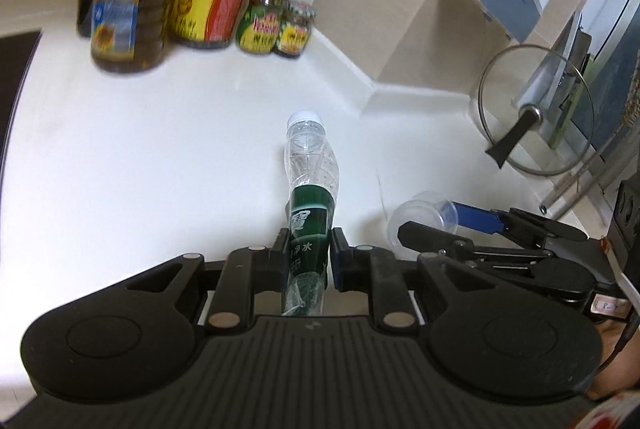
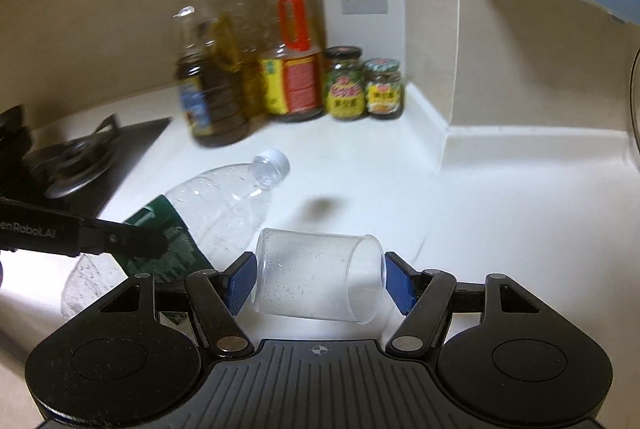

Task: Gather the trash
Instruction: 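Carry the water bottle and clear cup over the bin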

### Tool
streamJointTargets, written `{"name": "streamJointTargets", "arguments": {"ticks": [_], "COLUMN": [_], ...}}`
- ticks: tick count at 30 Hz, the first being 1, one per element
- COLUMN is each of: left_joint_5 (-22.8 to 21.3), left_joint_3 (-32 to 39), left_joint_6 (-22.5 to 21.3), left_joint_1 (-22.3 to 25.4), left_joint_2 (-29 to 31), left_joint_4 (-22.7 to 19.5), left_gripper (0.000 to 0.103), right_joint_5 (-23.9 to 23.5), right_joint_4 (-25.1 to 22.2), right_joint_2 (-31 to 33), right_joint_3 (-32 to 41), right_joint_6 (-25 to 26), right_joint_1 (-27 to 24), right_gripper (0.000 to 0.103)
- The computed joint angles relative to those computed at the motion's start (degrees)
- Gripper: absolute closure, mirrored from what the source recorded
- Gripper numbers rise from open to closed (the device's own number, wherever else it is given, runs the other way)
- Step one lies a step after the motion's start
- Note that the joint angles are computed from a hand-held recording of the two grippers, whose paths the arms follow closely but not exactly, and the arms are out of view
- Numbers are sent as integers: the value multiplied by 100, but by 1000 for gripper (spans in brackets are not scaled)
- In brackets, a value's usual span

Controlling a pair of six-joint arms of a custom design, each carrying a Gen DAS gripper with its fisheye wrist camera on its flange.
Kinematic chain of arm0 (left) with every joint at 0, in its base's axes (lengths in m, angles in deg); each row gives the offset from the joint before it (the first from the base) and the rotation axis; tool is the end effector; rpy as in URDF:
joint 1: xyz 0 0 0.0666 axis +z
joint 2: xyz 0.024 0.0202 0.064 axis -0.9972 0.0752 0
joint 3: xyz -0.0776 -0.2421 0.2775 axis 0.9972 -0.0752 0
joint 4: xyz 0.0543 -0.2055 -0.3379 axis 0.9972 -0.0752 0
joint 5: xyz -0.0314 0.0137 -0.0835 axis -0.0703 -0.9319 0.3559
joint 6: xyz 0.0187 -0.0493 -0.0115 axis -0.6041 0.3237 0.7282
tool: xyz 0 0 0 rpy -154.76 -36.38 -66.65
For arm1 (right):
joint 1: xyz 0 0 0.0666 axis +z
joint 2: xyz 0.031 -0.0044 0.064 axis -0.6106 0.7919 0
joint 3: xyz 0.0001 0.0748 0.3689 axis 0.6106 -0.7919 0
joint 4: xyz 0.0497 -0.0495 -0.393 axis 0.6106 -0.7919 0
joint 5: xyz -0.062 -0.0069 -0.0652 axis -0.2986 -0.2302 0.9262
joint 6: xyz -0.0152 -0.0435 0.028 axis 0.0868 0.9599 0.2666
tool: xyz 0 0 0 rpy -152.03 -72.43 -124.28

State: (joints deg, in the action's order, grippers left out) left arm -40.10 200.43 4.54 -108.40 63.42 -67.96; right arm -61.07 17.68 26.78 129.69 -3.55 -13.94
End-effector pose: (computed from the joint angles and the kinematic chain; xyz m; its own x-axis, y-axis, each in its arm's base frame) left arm 0.5705 -0.2385 0.5128 -0.7173 -0.2932 -0.6321 -0.0266 0.9180 -0.3957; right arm 0.6334 0.2883 0.4704 -0.5113 -0.2987 -0.8058 -0.6256 0.7723 0.1107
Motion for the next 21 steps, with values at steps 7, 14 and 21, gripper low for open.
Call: {"name": "streamJointTargets", "arguments": {"ticks": [7,14,21], "left_joint_5": [-157,168,659], "left_joint_3": [-848,-1363,-1991], "left_joint_6": [496,144,-172], "left_joint_1": [-415,-442,-321], "left_joint_2": [-593,-914,-1293], "left_joint_4": [113,100,253], "left_gripper": [86,86,86], "right_joint_5": [-140,290,915], "right_joint_4": [147,371,376], "right_joint_2": [-960,-1535,-1792], "right_joint_3": [-1417,-2368,-2785], "right_joint_6": [94,-270,-661], "right_joint_1": [-63,77,330], "right_gripper": [35,35,35]}}
